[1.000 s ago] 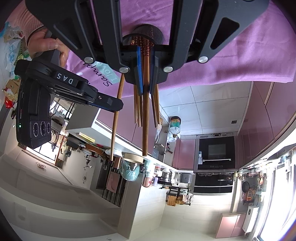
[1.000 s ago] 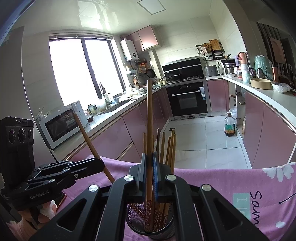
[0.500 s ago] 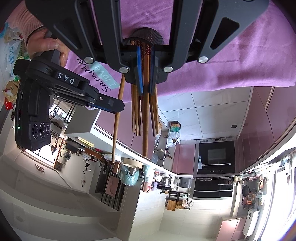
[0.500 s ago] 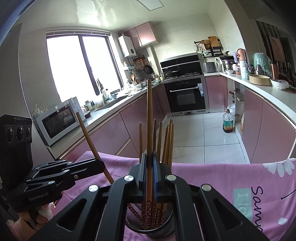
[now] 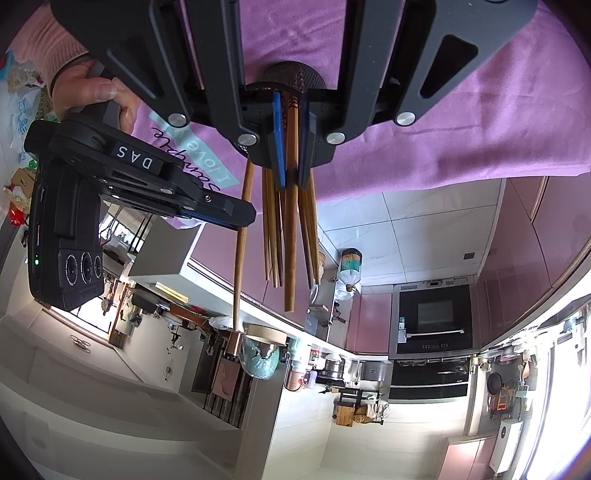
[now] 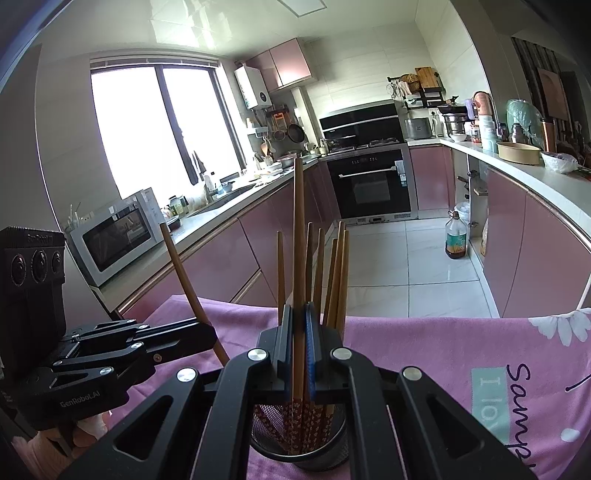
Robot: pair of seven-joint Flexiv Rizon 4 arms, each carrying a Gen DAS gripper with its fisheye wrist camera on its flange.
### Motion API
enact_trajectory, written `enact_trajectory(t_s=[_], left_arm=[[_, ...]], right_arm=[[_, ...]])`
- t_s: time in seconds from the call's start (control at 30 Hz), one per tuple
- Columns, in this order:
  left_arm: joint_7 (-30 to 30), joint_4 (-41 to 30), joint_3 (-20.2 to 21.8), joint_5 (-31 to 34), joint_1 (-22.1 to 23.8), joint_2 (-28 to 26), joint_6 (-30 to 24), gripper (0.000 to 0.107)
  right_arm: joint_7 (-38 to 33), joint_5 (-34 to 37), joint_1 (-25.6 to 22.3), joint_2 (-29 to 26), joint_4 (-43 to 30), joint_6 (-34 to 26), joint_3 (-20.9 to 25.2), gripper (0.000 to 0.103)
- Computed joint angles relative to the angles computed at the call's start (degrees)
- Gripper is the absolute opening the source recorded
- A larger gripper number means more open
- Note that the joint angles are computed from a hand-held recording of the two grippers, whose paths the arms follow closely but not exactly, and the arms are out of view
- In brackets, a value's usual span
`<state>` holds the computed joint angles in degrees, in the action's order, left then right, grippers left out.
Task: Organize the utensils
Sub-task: 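Lower the held chopstick into the mesh cup among the others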
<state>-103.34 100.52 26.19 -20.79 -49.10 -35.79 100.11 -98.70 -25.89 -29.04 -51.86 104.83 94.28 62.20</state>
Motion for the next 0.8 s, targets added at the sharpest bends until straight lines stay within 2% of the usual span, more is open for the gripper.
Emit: enact_trajectory(t_s=[0.6, 0.8], left_arm=[[-1.2, -1.6, -1.7, 2.9, 2.9, -0.4, -1.6, 0.007], [-2.5, -2.3, -0.5, 3.7, 2.1, -1.4, -2.0, 0.007]], right_arm=[[-0.2, 1.0, 1.5, 0.3, 0.1, -0.4, -1.6, 0.005], [-0.9, 1.9, 2.1, 0.3, -0.4, -1.1, -2.0, 0.005]])
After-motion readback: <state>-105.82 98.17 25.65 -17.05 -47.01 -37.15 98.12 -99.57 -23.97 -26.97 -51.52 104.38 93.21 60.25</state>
